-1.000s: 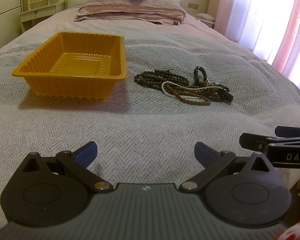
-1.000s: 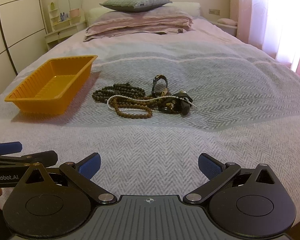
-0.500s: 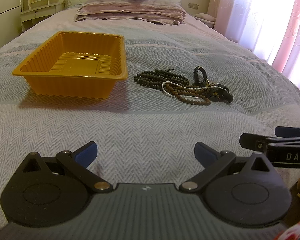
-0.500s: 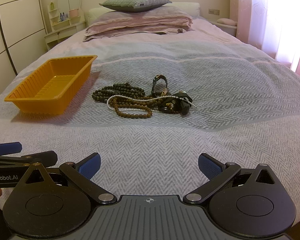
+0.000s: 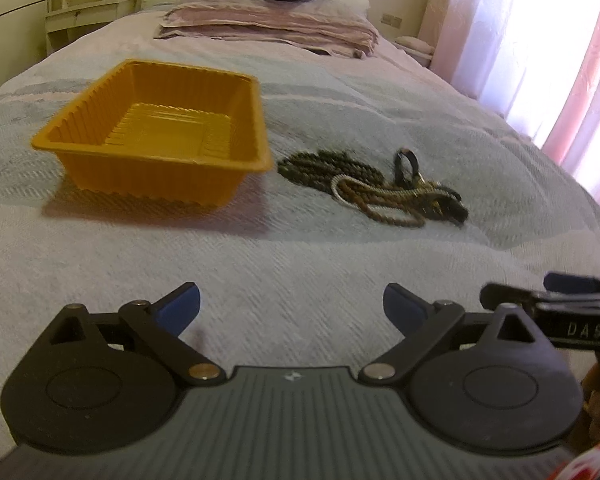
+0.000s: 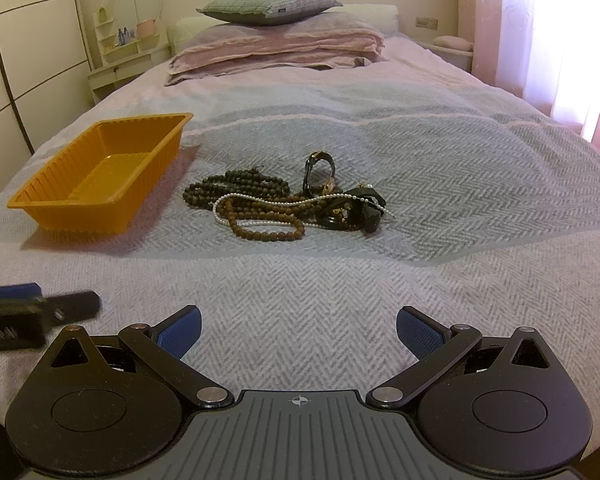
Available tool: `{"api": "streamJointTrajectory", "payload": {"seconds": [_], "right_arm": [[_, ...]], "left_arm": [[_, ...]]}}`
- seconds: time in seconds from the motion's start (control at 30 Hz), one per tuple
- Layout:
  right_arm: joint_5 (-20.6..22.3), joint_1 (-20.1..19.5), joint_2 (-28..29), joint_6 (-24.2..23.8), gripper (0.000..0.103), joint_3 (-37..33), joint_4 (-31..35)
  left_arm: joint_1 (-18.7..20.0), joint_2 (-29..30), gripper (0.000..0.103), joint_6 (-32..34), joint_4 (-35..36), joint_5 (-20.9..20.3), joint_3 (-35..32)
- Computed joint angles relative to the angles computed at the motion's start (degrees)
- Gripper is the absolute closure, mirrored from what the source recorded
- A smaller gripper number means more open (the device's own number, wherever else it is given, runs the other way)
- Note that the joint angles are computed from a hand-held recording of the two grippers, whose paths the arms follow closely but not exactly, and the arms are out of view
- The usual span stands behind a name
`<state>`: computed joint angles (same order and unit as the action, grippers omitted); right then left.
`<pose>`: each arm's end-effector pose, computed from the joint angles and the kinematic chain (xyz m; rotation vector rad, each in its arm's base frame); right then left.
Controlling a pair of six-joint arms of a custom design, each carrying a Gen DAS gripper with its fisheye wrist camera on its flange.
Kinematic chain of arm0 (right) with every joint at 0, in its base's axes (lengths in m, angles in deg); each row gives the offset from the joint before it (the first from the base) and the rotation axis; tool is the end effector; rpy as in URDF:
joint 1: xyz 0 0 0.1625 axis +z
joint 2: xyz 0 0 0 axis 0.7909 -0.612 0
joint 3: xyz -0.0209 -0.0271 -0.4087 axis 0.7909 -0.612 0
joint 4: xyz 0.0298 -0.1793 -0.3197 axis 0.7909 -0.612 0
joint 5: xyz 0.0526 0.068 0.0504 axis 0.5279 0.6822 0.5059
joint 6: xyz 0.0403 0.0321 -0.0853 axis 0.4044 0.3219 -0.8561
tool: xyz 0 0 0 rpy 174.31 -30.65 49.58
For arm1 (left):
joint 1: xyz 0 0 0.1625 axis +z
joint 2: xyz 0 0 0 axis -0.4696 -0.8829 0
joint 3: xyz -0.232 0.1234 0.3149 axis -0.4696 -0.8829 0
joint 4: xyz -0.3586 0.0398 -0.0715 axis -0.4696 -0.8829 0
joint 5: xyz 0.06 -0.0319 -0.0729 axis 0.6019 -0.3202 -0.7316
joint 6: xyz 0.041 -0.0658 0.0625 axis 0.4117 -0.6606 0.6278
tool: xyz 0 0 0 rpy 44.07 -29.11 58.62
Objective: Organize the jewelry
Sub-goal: 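Move the left tool to the orange tray and grasp its rim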
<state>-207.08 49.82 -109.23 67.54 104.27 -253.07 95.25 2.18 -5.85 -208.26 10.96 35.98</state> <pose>0.2125 -0.6228 0.0397 0.3427 -2.3234 0.9748 -0.0670 -0.6479 0.1980 0.5149 2.4289 -0.8913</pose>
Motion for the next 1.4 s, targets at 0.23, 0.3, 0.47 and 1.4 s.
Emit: {"api": "streamJointTrajectory", "payload": {"seconds": [0.23, 0.3, 0.47, 1.4], "right_arm": [[0.56, 0.12, 1.63, -0.47, 0.000, -3.80, 2.04], [0.69, 0.10, 2.26, -0.77, 0.000, -5.09, 2.64], [0.61, -0.28, 4.13, -0.79, 0.000, -8.86, 4.00], [-0.26, -2.27, 13.33, -1.06, 0.000, -26.29, 12.94]], "left_arm": [[2.39, -1.73, 0.007, 2.09, 0.71, 0.74, -6.24], [3.16, -1.55, 0.007, 4.76, 0.83, 2.30, -9.34], [5.94, 1.08, 0.014, 9.86, 4.20, 5.24, -20.00], [13.64, 13.81, 0.089, 5.19, 36.50, -2.90, -51.67]]}}
